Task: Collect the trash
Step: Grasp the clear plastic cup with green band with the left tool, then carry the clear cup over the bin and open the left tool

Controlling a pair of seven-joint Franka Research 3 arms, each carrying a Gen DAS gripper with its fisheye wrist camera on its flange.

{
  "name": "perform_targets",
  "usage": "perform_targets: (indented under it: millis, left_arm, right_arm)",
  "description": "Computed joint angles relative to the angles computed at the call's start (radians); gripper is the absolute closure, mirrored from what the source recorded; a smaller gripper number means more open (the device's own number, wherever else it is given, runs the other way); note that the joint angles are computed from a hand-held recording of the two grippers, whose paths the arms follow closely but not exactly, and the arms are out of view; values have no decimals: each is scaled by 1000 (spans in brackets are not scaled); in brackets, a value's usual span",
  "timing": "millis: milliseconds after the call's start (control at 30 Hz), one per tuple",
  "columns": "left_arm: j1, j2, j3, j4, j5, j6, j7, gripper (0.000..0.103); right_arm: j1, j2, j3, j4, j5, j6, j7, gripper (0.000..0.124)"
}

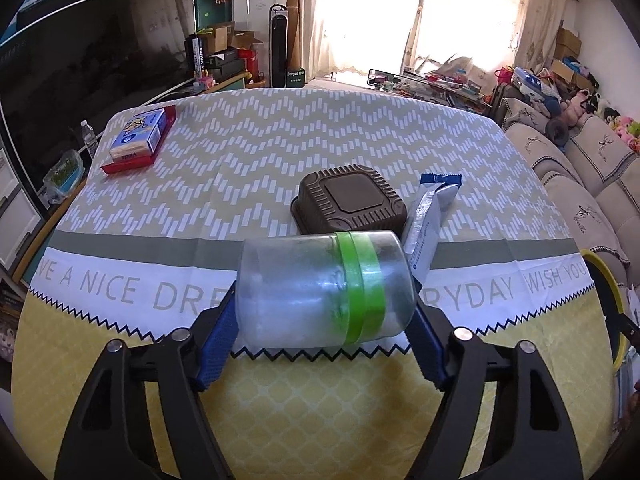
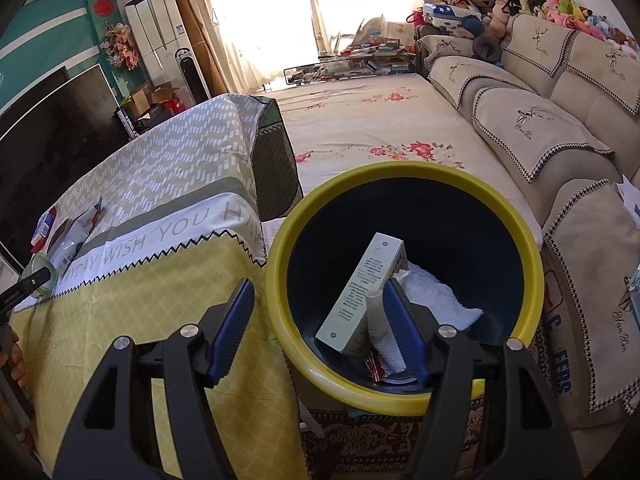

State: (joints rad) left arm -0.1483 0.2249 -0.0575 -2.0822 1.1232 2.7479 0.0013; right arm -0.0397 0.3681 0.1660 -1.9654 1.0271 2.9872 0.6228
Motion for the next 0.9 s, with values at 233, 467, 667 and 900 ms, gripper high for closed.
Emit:
perform_targets:
  millis: [233,467,667,900]
  left_arm:
    - [-2,-32,-3,-29,25,-3,-42,31]
    - [7,-122,-36,-106,47,9,-73,32]
    - [9,-195,-83,-160,53,18,-70,33]
    - [-4,-233,-123,-178,75,21,-86,33]
  right_arm:
    - [-4,-4,10,-6,16,5,-13,61]
    - [-10,-47,21,-43,97,4,-94,61]
    - [7,-101,2,-82,231,-5,-219,61]
    - [48,-162,-62,-129,364,-35,-337,61]
